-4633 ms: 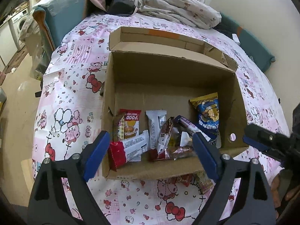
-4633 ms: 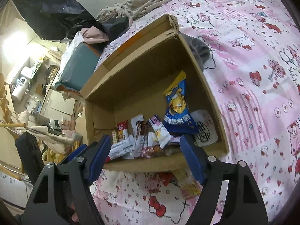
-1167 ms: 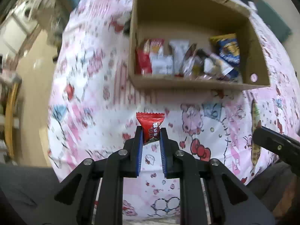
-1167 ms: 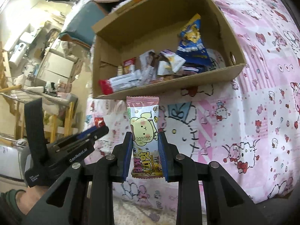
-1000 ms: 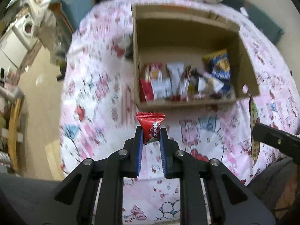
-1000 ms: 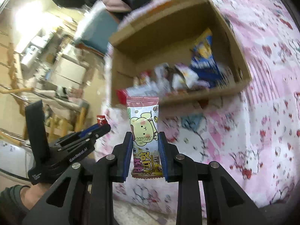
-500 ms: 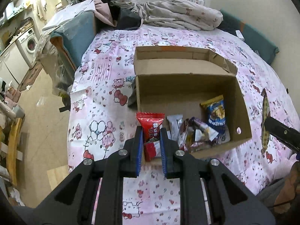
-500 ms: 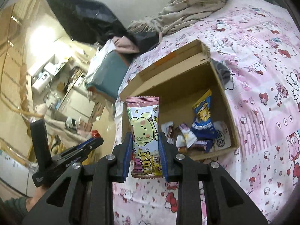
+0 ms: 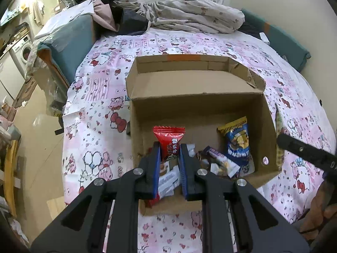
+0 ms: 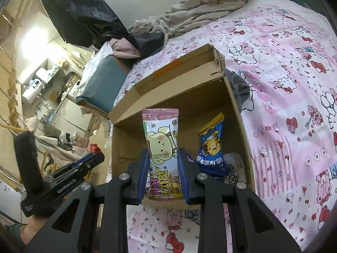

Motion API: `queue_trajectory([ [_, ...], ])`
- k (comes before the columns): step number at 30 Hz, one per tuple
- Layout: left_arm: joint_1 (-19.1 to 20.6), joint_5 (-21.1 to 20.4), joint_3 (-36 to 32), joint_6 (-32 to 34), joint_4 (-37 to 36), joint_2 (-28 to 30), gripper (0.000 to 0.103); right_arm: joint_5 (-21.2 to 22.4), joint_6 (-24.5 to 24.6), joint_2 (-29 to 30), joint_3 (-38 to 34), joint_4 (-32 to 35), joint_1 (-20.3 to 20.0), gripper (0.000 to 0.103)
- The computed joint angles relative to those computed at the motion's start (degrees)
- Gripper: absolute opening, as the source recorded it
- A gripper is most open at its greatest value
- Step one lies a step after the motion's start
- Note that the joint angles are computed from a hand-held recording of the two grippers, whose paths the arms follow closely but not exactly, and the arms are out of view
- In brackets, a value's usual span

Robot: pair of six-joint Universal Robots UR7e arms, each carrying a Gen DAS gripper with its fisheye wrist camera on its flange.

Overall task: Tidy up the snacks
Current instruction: 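Carry the red candy pack and yellow cartoon pack over the box, then open both tools to drop both packs into the box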

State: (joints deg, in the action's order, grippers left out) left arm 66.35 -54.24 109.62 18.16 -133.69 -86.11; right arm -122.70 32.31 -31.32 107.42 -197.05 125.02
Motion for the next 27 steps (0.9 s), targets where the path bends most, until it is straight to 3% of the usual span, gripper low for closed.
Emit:
queue_trajectory([
  [14,2.40,-3.69,1.47,5.49,-7.25,4.35,0.014,-0.56,3.03,1.36,-1.10,4.22,-2.18,0.029],
  [27,3.00,-4.40,1.75,3.75,-7.61,4.40,0.017,1.39,3.79,2.21,-2.04,5.31,-3.14,0.029],
])
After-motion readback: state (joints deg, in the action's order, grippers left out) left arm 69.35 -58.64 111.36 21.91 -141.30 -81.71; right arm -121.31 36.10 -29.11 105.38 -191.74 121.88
